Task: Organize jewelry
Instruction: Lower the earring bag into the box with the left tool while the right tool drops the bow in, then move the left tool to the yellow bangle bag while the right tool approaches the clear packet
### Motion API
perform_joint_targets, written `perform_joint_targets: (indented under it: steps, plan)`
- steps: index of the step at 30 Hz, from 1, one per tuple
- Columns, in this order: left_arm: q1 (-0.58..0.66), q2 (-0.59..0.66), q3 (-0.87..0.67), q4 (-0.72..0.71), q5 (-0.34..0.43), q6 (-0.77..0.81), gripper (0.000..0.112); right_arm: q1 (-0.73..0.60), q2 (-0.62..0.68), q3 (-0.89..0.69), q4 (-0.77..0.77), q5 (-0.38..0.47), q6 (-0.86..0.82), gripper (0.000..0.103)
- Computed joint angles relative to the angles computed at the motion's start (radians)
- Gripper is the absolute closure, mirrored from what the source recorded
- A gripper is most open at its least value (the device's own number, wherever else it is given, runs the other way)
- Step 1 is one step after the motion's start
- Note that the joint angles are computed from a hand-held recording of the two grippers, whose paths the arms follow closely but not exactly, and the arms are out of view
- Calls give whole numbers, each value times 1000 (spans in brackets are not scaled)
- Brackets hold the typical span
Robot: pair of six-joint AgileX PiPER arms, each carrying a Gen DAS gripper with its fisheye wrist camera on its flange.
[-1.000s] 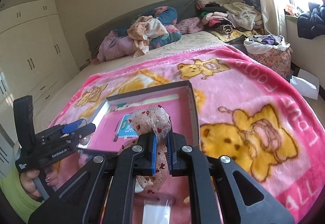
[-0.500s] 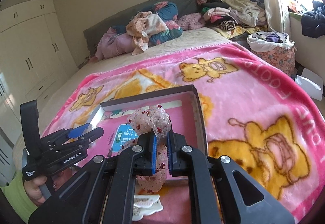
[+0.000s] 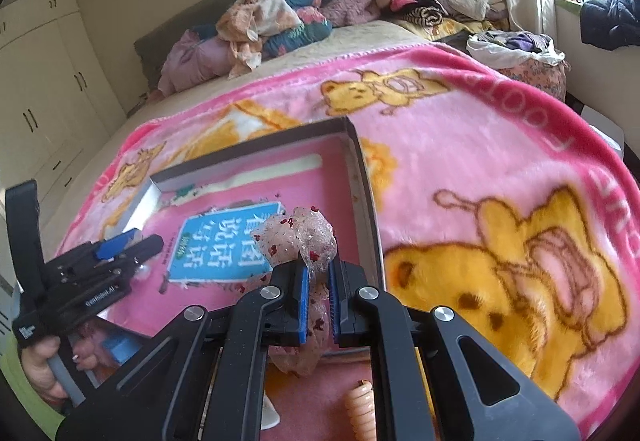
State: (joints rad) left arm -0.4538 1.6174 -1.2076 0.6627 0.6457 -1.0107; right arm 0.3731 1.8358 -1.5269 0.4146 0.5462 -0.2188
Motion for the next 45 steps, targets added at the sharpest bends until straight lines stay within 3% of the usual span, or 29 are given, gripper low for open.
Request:
perform_joint_targets:
  steps: [8,11,12,13,17,19,30,34,42,45]
  plan:
    - [1,17,-2,8,8,-7,75,2,-18,54,-18,-45,2,90]
    - [3,17,-2,6,6,-6,75,11,-42,88,-27,-82,-5,81]
    - [3,16,-2,6,6,-6,75,17,-53,103,-48,-99,9,69]
    - [3,17,0,12,5,-13,75,17,-67,122,-29,-119,-15,63]
    - [6,14,5,31,7,-32,74,15,-94,152,-11,-153,-38,59]
    - [2,7,13,46,8,-49,68,5,-112,175,37,-170,-78,51]
    - [-42,-34,36,112,35,-133,49,-11,-174,240,120,-215,-156,33]
    - [-60,-59,47,129,35,-162,37,-7,-202,268,131,-238,-169,27]
    - [-121,-120,70,211,71,-262,21,-7,-271,324,151,-261,-190,25]
    - [-149,-154,87,244,92,-309,21,-3,-306,347,146,-261,-181,24]
